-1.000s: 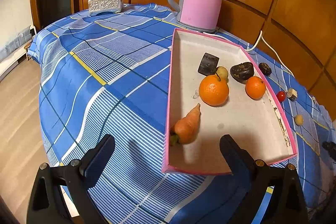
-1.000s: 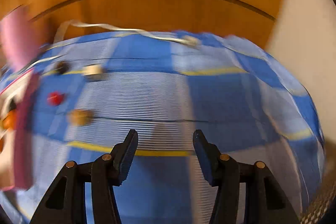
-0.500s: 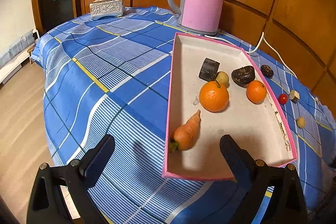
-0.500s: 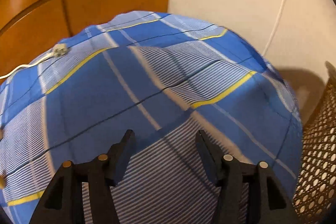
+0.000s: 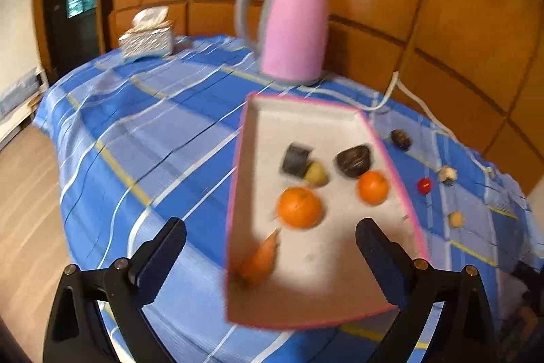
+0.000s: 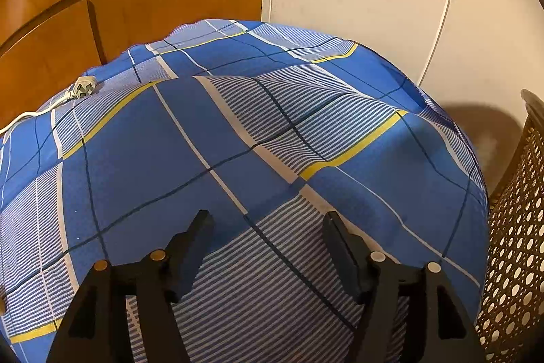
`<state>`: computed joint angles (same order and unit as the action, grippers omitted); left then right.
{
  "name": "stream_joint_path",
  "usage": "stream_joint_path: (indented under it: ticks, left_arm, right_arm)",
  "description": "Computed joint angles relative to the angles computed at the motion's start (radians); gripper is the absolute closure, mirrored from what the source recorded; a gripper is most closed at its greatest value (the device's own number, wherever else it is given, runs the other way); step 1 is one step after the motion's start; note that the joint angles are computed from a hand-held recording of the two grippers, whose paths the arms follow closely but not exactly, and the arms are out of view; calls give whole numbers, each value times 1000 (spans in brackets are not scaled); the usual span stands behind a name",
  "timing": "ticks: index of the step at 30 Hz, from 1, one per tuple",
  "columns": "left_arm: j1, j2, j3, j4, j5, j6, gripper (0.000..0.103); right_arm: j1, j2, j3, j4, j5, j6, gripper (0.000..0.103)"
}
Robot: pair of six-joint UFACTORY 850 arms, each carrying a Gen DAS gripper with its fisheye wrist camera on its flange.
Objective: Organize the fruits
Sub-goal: 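Reach the left gripper to the dark brown round fruit and grasp it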
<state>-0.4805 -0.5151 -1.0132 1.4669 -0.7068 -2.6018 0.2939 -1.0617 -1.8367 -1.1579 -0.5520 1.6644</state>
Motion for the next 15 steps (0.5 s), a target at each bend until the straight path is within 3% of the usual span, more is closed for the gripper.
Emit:
stream_joint_path:
  ticks: [4, 9, 15]
  left_arm:
    - [27, -11, -58, 103, 37, 59, 2]
    - [83, -62, -182, 189, 158, 163, 2]
    - [128, -193, -406, 75, 254, 467, 3]
  right_arm:
    - [-1, -1, -2, 1, 1, -1, 34]
    - [-1, -1, 0, -2, 5, 4, 34]
    - [-1, 0, 1, -4, 7, 6, 34]
